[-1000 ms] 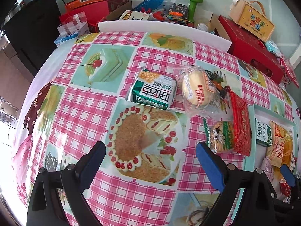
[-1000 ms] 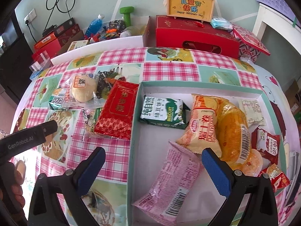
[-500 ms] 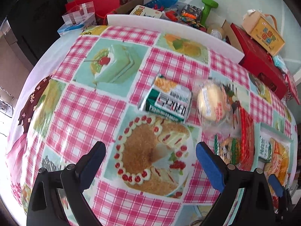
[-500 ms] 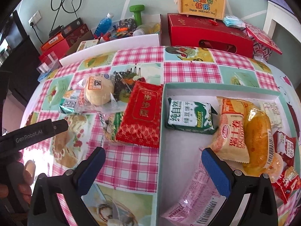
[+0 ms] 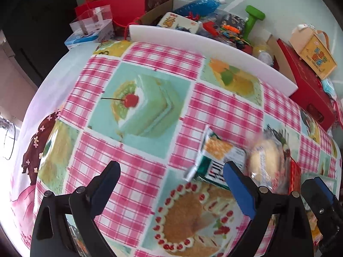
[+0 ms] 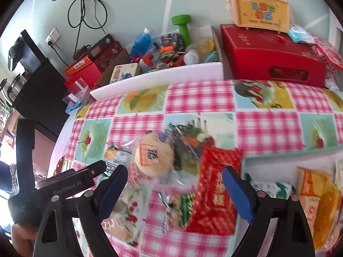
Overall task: Organize snacks
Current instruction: 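Grasp the green-white bean biscuit pack with the left tool while the right tool grasps the round bun pack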
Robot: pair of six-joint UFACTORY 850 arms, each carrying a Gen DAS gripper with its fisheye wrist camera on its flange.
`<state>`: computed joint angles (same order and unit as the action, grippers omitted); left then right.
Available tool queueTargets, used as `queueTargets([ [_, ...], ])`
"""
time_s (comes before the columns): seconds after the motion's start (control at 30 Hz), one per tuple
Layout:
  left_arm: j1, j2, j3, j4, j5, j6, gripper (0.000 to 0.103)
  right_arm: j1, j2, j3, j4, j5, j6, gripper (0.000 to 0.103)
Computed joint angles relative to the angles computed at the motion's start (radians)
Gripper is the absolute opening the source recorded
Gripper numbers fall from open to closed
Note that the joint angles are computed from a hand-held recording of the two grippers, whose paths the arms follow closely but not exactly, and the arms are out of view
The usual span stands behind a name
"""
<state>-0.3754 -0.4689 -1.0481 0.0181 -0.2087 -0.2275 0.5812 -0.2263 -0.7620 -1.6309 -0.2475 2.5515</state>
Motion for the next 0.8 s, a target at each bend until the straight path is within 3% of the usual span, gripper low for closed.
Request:
queueTargets([
  [0.17,0.034,-0.037,-0.034,-0.110,-0.014,0.088,0.097,-0.027,-0.079,-0.066,-0.065,0.076,0.017,0.086],
  [0.4,0.046,-0.048,-0.042,-0.196,-0.015,0.188,0.097,-0.038,-0.162,-0.117,0.030,0.126,-0.084,0.082],
  [0.63,0.021,-0.059,-0.066,-0.192,-0.035,0.179,0.097,-0.037,-0.176,-0.124,0.060,0.117,-0.104,0.073],
  [0.8,-0.007,-0.075,-0.089,-0.196,-0.043,0.195,0.097,-0.038,-0.168,-0.108,-0.025,0.116,-0.005,0.071],
])
